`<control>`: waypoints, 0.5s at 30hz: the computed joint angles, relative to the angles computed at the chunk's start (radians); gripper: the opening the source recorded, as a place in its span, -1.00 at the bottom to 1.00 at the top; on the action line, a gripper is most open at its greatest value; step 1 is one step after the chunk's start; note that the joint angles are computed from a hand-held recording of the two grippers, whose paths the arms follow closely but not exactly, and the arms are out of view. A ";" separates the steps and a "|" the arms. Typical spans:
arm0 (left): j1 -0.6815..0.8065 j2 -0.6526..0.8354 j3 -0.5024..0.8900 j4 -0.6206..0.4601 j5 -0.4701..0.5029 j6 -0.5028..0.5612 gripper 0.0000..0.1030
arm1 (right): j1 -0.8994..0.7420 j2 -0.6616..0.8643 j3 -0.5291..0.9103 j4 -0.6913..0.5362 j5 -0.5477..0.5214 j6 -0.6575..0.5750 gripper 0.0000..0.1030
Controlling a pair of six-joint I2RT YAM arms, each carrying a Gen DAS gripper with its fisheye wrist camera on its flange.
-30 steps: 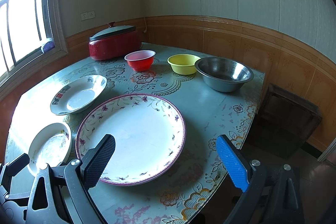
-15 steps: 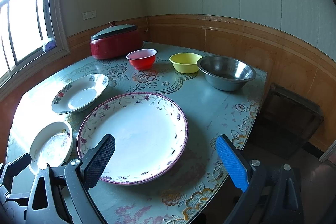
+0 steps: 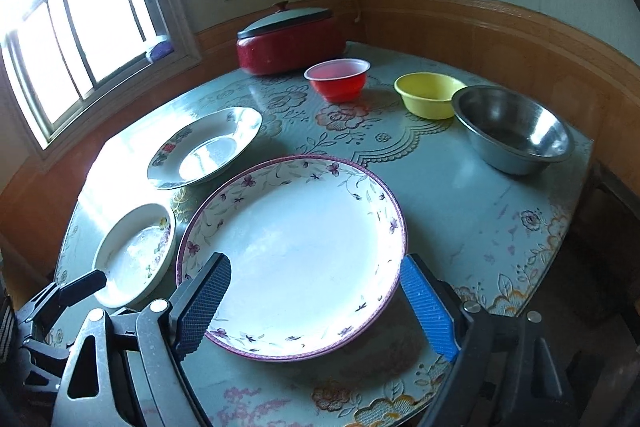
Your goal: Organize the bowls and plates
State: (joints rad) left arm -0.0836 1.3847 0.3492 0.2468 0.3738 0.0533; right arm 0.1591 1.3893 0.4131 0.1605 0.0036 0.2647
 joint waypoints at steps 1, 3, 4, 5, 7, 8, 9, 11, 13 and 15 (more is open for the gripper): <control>-0.003 -0.009 -0.004 0.004 -0.011 0.010 0.99 | -0.045 0.029 0.029 -0.013 -0.054 -0.047 0.68; -0.010 -0.013 0.003 -0.014 -0.025 0.027 0.99 | -0.122 0.091 0.095 -0.047 -0.129 -0.135 0.57; -0.013 -0.011 0.007 -0.023 -0.021 0.026 0.99 | -0.153 0.128 0.133 -0.063 -0.160 -0.176 0.56; -0.013 -0.005 0.009 -0.027 -0.010 0.031 0.99 | -0.181 0.171 0.175 -0.086 -0.191 -0.219 0.55; -0.028 0.002 0.007 -0.029 -0.018 0.035 0.99 | -0.216 0.269 0.273 -0.134 -0.223 -0.302 0.36; -0.040 0.009 0.010 -0.034 -0.030 0.021 0.99 | -0.224 0.316 0.323 -0.165 -0.234 -0.338 0.20; -0.048 0.014 0.013 -0.040 -0.036 0.003 0.99 | -0.231 0.355 0.367 -0.192 -0.248 -0.370 0.07; -0.066 0.019 0.009 -0.027 -0.066 -0.043 0.99 | -0.234 0.437 0.462 -0.241 -0.258 -0.440 -0.10; -0.082 0.025 0.007 -0.017 -0.082 -0.089 0.99 | -0.232 0.505 0.547 -0.292 -0.268 -0.514 -0.16; -0.104 0.026 -0.001 0.002 -0.117 -0.145 0.99 | -0.224 0.559 0.616 -0.331 -0.269 -0.580 -0.25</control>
State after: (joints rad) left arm -0.1875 1.4106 0.3483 0.2490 0.2568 -0.0913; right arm -0.0651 1.9483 1.0294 -0.1706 -0.2649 -0.3150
